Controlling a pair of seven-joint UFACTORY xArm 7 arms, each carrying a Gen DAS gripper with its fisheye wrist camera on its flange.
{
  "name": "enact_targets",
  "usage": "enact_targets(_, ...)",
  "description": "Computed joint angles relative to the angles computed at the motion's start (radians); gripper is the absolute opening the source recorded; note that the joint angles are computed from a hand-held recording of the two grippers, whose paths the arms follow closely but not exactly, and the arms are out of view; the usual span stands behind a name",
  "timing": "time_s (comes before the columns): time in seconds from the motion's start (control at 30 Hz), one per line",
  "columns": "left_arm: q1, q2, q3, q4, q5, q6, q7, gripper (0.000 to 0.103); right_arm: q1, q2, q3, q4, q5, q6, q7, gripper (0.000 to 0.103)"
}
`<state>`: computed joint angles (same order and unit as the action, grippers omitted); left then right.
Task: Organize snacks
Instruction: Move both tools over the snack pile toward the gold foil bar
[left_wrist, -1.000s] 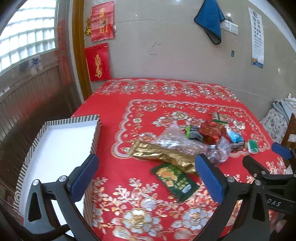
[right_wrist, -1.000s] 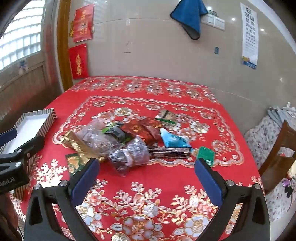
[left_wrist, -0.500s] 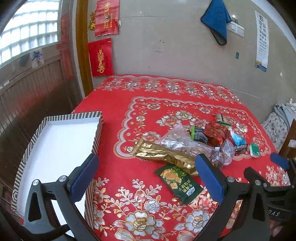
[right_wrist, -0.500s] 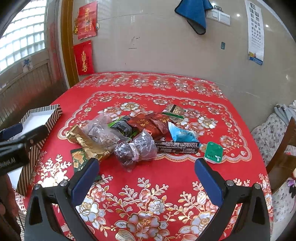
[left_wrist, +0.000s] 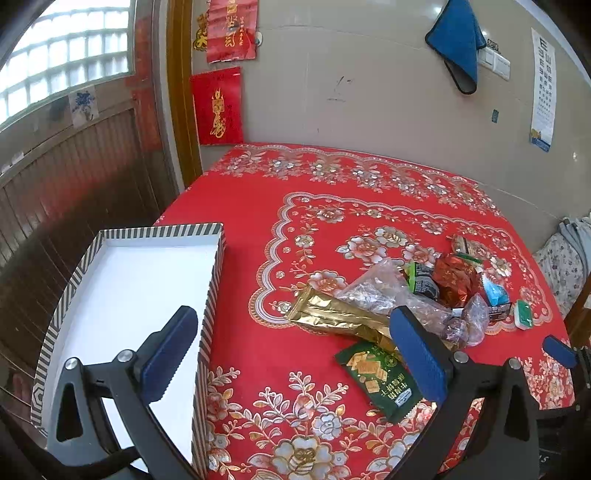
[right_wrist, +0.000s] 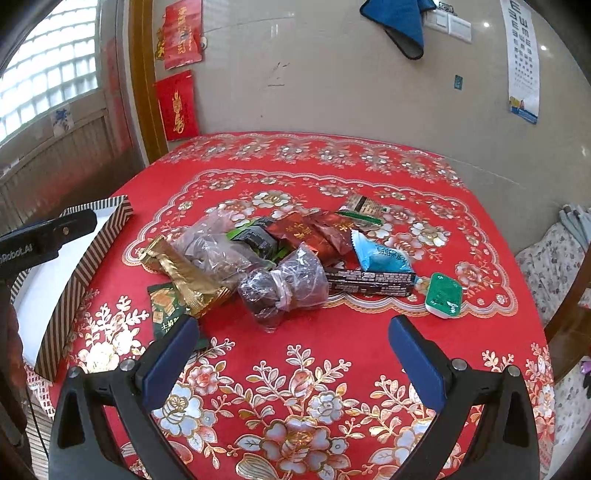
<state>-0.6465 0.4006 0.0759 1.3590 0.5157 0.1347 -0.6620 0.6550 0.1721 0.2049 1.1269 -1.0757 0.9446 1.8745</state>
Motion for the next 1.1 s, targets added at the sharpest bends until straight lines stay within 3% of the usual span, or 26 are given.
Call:
enact_targets(0.37, 0.003, 0.064, -0.067, 0.056, -0.082, 0.054, 0.087, 0.103, -0.013, -0.01, -0.003, -0.028, 0.003, -0.039, 0.014, 0.103)
enact_targets(0.63, -0.044, 0.126, -0.046, 0.133, -0.079, 0.094, 0.087, 0.103, -0.022, -0.017, -0.003, -0.046, 0.006, -0.051, 0.025, 0.103)
enact_targets(0.77, -0.03, 0.157, -0.075, 0.176, -0.107, 0.121, 0.124, 0.103, -0.033, -0.033, -0.003, -0.07, 0.006, -0.069, 0.048, 0.103)
enact_targets(1.0, -0.083, 0.223, -0.019, 0.268, -0.059, 0.186, 0.102, 0.103, -0.054, -0.06, 0.004, -0.109, 0.002, -0.097, 0.09, 0.103)
enact_targets(1.1, -0.071, 0.249, -0.035, 0.304, -0.065, 0.219, 0.113, 0.103, -0.064, -0.066, 0.006, -0.122, 0.002, -0.116, 0.104, 0.103)
